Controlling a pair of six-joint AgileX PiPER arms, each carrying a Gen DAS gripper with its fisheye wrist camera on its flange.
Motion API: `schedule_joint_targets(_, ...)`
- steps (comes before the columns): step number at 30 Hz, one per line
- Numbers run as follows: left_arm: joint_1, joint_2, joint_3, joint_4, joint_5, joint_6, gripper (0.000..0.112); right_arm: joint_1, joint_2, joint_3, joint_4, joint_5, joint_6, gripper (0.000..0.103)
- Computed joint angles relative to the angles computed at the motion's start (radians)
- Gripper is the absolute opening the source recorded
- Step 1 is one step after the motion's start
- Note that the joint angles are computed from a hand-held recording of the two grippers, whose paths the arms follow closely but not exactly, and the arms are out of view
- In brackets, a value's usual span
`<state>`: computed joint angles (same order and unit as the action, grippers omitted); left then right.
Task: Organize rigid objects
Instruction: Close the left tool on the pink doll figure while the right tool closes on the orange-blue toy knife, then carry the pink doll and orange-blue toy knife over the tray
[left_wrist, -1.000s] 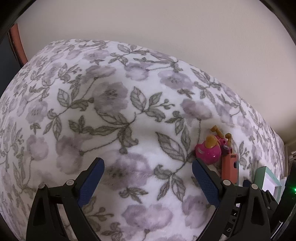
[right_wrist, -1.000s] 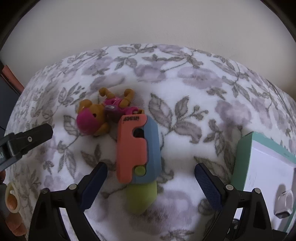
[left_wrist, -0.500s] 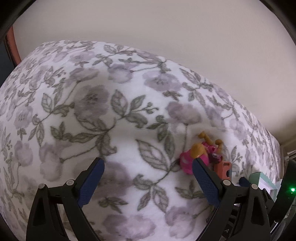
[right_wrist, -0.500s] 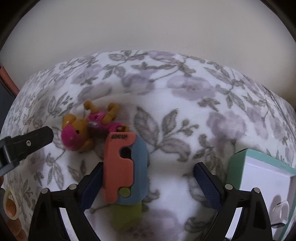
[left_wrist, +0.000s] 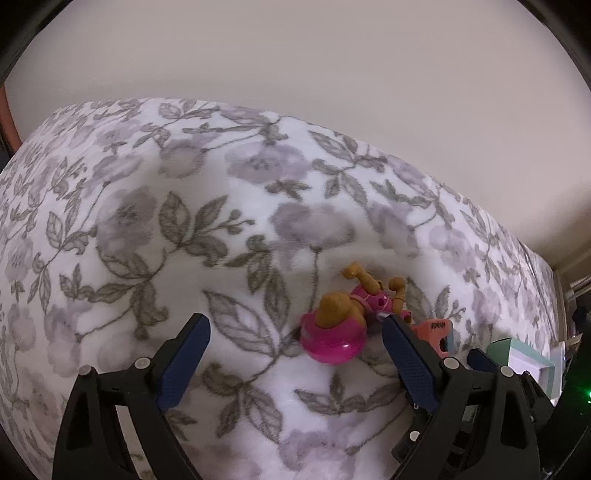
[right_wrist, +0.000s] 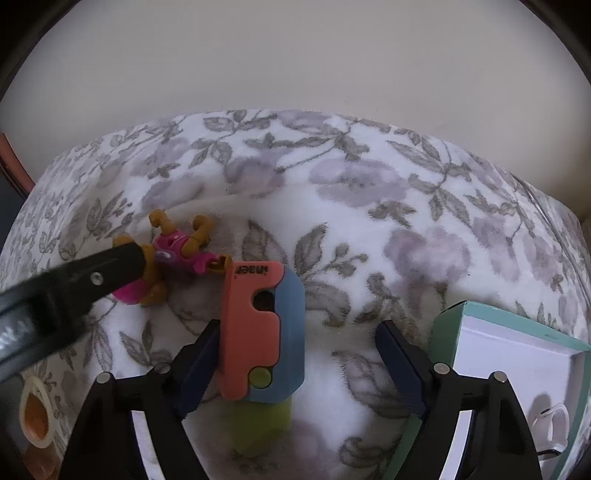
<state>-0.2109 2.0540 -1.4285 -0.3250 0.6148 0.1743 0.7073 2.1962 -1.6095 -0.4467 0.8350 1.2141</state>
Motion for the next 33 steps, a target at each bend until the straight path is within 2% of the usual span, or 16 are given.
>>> schedule_joint_targets(1, -0.003, 0.000, 0.006, -0.005, -0.010, 0.009, 0.088, 0.003, -0.008, 0.010, -0.004, -0.001, 0.005, 0.083)
schedule_joint_targets(2, -0.006, 0.001, 0.011, -0.014, -0.021, 0.022, 0.080, 0.003, -0.006, 0.008, -0.006, -0.001, 0.005, 0.082)
schedule_joint_targets(6, -0.001, 0.001, 0.028, -0.123, -0.037, 0.125, 0.063, 0.005, 0.001, 0.002, -0.027, 0.002, 0.021, 0.075)
schedule_joint_targets(10, -0.001, -0.004, 0.049, -0.205, -0.052, 0.206, 0.051, 0.011, -0.026, 0.044, -0.055, -0.008, 0.064, 0.059)
schedule_joint_targets(12, 0.003, -0.010, 0.065, -0.257, -0.062, 0.255, 0.045, 0.013, -0.045, 0.069, -0.061, -0.012, 0.080, 0.055)
schedule_joint_targets(15, 0.001, -0.021, 0.089, -0.292, -0.087, 0.301, 0.044, 0.012, -0.048, 0.076, -0.065, -0.016, 0.076, 0.054)
schedule_joint_targets(19, -0.021, -0.039, 0.120, -0.256, -0.135, 0.309, 0.042, 0.013, -0.039, 0.067, -0.070, -0.013, 0.076, 0.054)
schedule_joint_targets(24, -0.015, -0.035, 0.150, -0.351, -0.160, 0.400, 0.042, 0.015, -0.039, 0.068, -0.071, -0.016, 0.077, 0.053)
schedule_joint_targets(28, -0.022, -0.034, 0.160, -0.347, -0.174, 0.395, 0.041, 0.017, -0.050, 0.085, -0.077, -0.027, 0.092, 0.045)
schedule_joint_targets(33, -0.018, -0.059, 0.189, -0.347, -0.198, 0.383, 0.041, 0.017, -0.060, 0.104, -0.078, -0.047, 0.103, 0.045)
